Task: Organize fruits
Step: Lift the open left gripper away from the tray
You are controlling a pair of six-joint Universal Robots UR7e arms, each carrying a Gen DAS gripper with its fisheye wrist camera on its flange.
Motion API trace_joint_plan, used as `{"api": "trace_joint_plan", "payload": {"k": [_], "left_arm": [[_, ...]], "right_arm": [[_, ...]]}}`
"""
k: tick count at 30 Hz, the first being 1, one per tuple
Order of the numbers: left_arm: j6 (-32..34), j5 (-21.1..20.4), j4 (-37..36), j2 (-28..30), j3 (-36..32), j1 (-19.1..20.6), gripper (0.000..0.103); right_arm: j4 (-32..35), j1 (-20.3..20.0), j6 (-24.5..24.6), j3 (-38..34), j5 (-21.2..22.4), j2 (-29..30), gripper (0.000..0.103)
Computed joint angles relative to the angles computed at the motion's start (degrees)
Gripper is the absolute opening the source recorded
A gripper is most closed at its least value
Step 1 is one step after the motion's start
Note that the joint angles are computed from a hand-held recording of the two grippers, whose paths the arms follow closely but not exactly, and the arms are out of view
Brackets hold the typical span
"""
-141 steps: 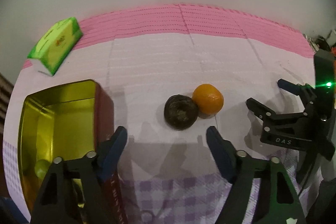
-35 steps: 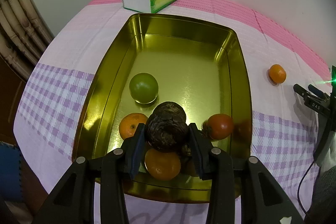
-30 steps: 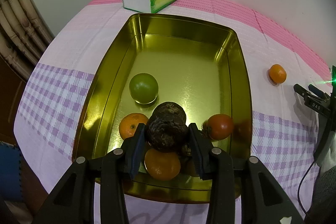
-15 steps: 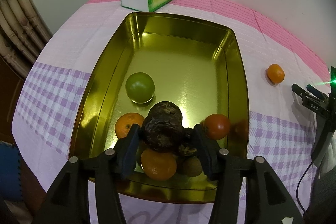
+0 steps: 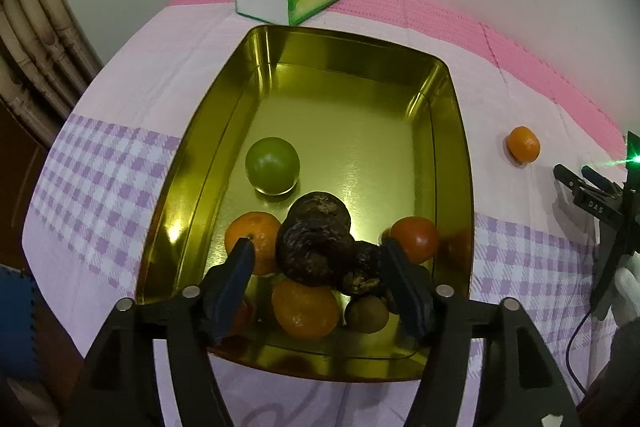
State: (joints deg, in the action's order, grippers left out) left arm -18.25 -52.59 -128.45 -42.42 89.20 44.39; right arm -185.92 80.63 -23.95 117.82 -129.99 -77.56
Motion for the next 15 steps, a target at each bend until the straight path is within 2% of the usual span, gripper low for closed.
{"api": "trace_joint_plan", "payload": {"k": [12, 15], "left_arm": [[1.67, -0.54, -2.3, -2.0, 1.74, -1.09, 0.075], [2.06, -0.19, -3.21, -3.03, 2.55, -1.24, 0.077]], "right_arm": [[0.06, 0.04, 0.24, -0.12, -0.11, 0.04, 0.103], [1.58, 0.39, 1.7, -0.45, -1.11, 0.0, 0.103]]}}
